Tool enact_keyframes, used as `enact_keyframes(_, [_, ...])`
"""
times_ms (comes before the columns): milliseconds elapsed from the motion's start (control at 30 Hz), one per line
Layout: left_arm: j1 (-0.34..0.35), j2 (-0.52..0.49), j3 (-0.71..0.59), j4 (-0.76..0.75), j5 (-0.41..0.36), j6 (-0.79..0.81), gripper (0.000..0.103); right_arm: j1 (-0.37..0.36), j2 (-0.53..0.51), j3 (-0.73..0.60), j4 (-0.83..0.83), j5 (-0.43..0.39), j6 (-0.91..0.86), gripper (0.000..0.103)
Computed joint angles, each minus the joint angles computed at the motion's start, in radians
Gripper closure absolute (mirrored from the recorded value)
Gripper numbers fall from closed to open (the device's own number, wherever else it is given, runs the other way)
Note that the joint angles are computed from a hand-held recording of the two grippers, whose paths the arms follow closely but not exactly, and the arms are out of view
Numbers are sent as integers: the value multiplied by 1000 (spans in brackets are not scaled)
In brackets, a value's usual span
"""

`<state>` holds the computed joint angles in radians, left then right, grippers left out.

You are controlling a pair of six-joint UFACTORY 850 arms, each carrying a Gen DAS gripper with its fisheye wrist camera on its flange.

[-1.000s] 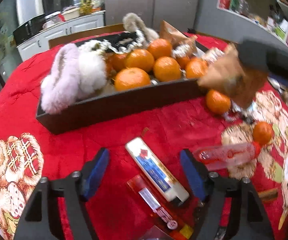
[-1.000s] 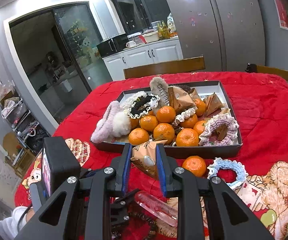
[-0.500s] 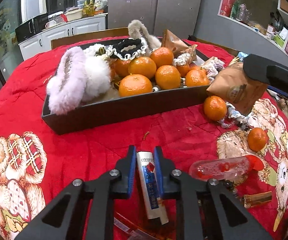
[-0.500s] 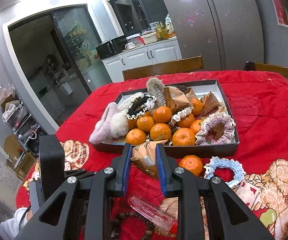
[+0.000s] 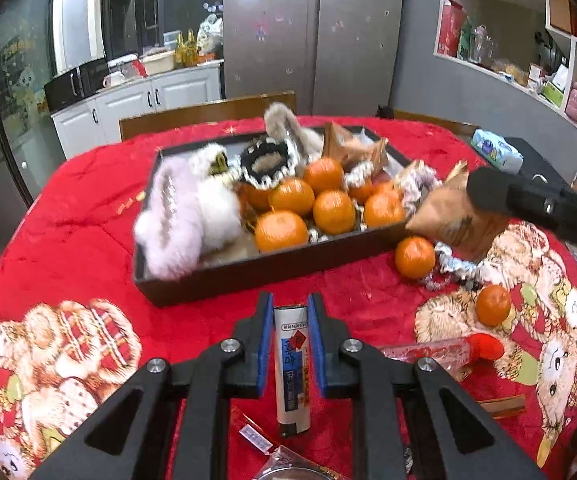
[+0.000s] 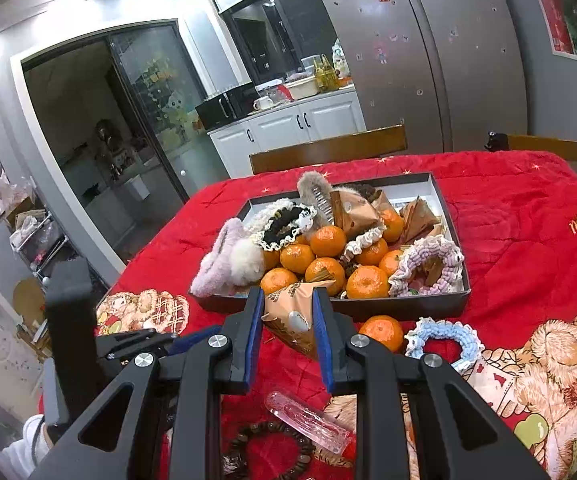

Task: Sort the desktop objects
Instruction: 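Carry the toothpaste tube and paper packet over the tray with both tools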

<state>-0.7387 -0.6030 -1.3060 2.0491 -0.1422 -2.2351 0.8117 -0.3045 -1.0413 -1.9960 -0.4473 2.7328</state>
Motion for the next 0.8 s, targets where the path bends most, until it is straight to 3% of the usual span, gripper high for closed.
enact_keyframes(367, [14, 32, 20, 199, -22, -205, 85, 27, -2, -14, 58, -10, -69, 80])
enact_keyframes(700, [33, 9, -58, 277, 5, -251, 85, 12, -27, -59, 107, 21, -130, 80])
enact_keyframes(800, [39, -13, -111, 195, 7, -154, 85, 13, -50, -97, 203, -11, -257, 80])
